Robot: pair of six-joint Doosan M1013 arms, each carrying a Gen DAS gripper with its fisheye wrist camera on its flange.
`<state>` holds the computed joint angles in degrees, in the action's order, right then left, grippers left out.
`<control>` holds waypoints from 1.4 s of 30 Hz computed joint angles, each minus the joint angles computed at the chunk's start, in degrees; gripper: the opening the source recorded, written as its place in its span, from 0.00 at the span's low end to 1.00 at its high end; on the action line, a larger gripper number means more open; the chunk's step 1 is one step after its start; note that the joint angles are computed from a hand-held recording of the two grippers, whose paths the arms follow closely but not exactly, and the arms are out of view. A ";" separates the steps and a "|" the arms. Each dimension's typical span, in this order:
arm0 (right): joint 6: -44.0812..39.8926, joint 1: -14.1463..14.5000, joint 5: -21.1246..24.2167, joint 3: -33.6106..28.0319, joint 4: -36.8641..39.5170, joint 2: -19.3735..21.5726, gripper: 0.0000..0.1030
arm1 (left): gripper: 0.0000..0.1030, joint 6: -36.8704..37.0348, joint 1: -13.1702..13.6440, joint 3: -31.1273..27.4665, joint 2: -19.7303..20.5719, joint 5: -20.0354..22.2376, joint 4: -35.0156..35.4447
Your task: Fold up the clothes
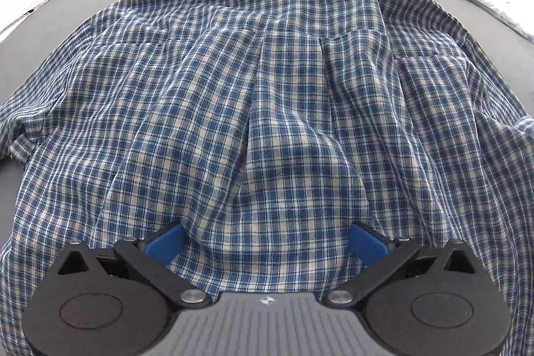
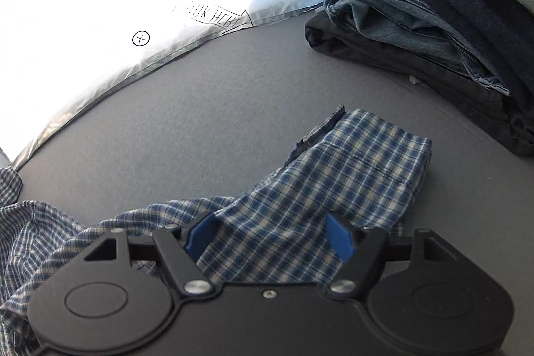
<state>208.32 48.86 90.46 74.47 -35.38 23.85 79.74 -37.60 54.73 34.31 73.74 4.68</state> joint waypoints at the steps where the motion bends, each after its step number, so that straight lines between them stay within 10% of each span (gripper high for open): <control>1: -1.01 -0.21 0.71 -0.45 0.24 0.46 0.64 | 1.00 0.06 0.00 -0.01 -0.01 0.00 -0.04; 5: -3.46 -0.28 0.78 -0.75 -2.38 0.73 0.00 | 1.00 -0.29 -0.18 1.82 -1.00 -2.38 0.34; 12: -3.27 3.71 7.71 -2.75 -19.50 0.26 0.00 | 1.00 -1.23 -0.57 5.14 -2.80 -6.96 1.32; 14: -2.13 3.79 7.34 -2.51 -17.26 -0.27 0.05 | 1.00 -1.25 -0.52 5.27 -2.87 -7.16 1.33; 16: -0.98 3.85 6.90 -2.22 -15.04 -0.83 0.36 | 1.00 -1.42 -0.52 5.94 -3.22 -8.07 1.52; 28: -2.23 -0.59 7.47 -2.11 -3.54 2.10 0.51 | 1.00 -1.62 -0.39 6.47 -3.25 -8.96 1.61; 32: -2.01 -1.64 8.99 -2.08 0.24 2.70 0.50 | 1.00 -1.76 -0.41 6.49 -3.26 -9.03 1.66; 36: -1.80 -1.01 7.36 -0.37 -1.84 1.74 0.00 | 1.00 -2.14 -0.47 6.60 -3.33 -9.20 1.85; 42: 5.98 2.24 3.74 3.38 -17.44 -2.07 0.00 | 1.00 -2.17 -0.49 6.46 -3.29 -8.91 1.84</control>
